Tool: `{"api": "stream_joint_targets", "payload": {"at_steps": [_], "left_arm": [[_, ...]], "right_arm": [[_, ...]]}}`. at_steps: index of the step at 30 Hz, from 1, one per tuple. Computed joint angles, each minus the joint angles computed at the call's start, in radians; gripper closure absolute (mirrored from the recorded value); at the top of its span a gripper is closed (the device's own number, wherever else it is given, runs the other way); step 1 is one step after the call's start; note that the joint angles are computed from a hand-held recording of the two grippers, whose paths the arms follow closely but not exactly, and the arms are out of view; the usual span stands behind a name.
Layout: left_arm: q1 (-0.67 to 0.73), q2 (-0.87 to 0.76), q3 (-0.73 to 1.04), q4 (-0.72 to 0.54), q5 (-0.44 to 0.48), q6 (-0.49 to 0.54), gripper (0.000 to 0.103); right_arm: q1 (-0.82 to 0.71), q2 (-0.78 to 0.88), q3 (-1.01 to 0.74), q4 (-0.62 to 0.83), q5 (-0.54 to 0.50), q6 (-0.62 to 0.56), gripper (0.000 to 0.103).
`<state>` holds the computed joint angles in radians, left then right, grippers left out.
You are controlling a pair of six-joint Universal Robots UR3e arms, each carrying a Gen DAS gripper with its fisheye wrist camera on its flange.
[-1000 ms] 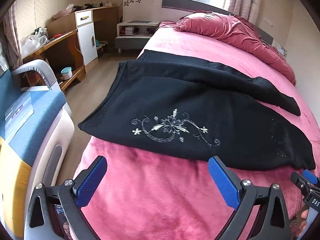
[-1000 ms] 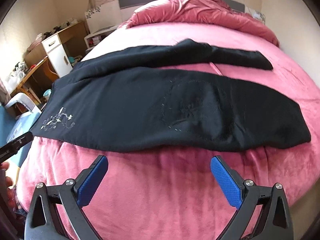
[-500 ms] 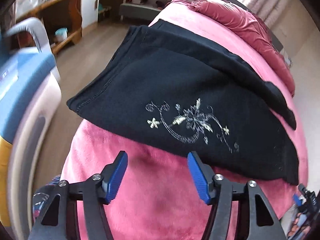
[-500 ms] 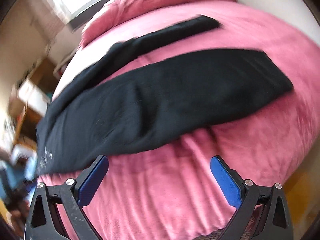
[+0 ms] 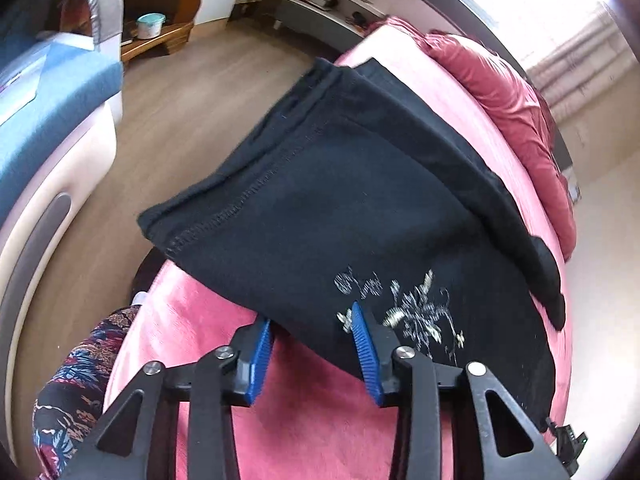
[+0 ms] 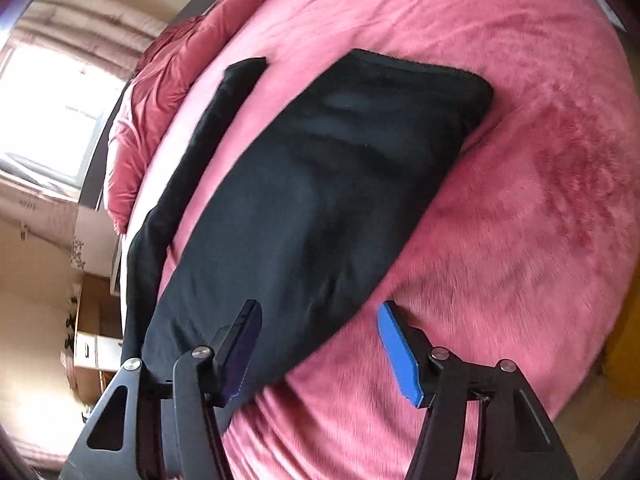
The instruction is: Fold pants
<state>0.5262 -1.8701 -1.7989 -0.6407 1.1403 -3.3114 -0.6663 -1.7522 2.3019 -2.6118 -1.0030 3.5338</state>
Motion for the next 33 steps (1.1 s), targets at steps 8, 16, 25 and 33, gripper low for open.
{"api": "stream_joint_targets", "payload": {"at_steps": [8, 16, 25, 33], "left_arm": [[0.024, -0.052, 0.04, 0.023, -0.005, -0.024, 0.069], [0.015, -0.068, 0.072, 0.036, 0.03, -0.088, 0.095], [0.024, 0.114, 0.015, -0.02, 0.007, -0.025, 0.096], [0.045, 0.277, -0.121, -0.087, 0.026, 0.048, 0.096]], "right_arm": [[0.04, 0.173, -0.085, -0.114, -0.05, 0.002, 0.059], [0.092, 0.201, -0.194, -0.036, -0.141, -0.065, 0.083], [0.056, 0.079, -0.252, 0.065, -0.127, -0.15, 0.089], [-0.048, -0.084, -0.156, 0.176, -0.113, -0.239, 0.094]]}}
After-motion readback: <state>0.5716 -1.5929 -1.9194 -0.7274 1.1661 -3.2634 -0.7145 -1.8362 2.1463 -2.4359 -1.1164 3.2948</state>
